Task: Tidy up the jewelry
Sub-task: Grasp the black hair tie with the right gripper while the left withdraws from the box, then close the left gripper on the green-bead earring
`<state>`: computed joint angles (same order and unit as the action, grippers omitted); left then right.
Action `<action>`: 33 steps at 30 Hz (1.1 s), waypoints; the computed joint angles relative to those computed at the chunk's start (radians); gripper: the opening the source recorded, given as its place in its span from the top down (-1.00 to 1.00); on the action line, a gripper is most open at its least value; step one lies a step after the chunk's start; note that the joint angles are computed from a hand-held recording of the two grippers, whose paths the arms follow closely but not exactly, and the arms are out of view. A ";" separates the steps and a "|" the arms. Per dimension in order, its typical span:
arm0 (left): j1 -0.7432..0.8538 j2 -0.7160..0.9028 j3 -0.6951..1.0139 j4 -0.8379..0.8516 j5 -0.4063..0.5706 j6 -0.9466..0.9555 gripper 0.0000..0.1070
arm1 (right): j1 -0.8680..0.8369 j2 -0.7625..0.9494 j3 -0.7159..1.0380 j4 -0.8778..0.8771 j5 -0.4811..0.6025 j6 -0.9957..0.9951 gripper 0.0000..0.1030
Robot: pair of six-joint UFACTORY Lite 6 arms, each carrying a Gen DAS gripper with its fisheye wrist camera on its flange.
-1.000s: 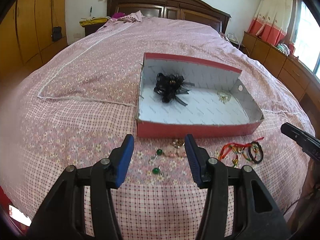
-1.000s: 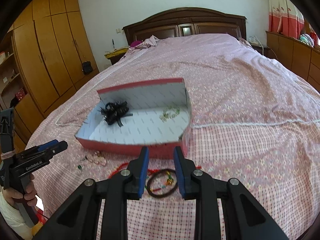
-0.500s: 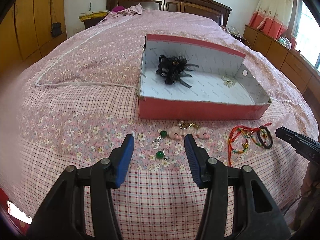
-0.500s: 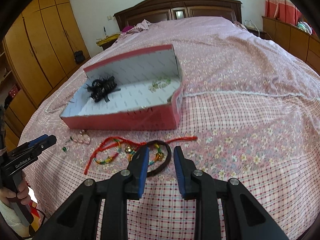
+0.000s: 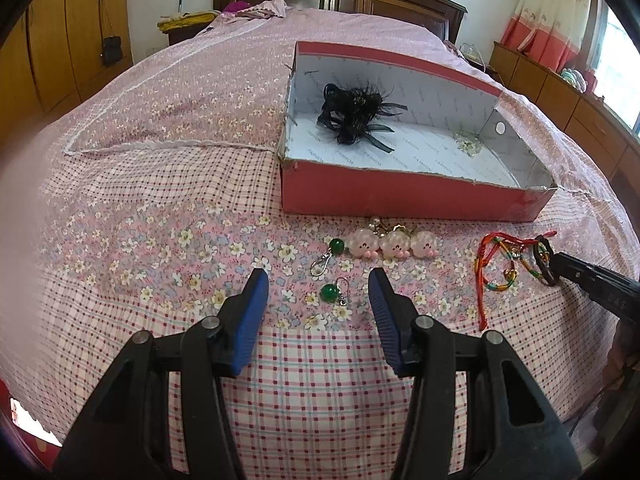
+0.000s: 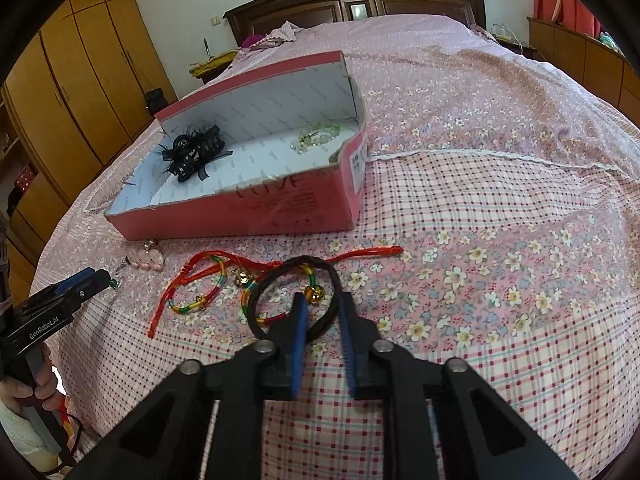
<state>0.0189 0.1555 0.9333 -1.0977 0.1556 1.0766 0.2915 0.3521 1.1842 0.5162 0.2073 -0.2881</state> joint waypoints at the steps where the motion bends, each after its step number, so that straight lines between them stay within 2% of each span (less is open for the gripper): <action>1: 0.002 0.001 -0.001 -0.014 0.000 0.015 0.19 | -0.002 0.000 -0.003 -0.005 -0.004 0.003 0.80; 6: 0.004 0.005 -0.003 -0.056 -0.001 0.059 0.19 | -0.005 -0.002 -0.012 0.036 -0.017 -0.043 0.90; 18: -0.011 -0.005 -0.038 -0.181 -0.018 0.208 0.21 | -0.002 -0.105 -0.056 0.058 -0.063 -0.062 0.91; 22: -0.034 -0.009 -0.045 -0.287 -0.038 0.335 0.42 | -0.001 -0.133 -0.064 0.079 -0.061 -0.084 0.91; 28: -0.032 0.023 -0.025 -0.321 -0.028 0.384 0.78 | 0.009 -0.163 -0.073 0.069 -0.059 -0.078 0.91; 30: -0.025 0.031 -0.022 -0.361 -0.018 0.428 0.87 | 0.012 -0.168 -0.073 0.061 -0.058 -0.071 0.91; 33: -0.022 0.030 -0.023 -0.374 -0.008 0.446 0.87 | 0.016 -0.169 -0.071 0.051 -0.057 -0.060 0.91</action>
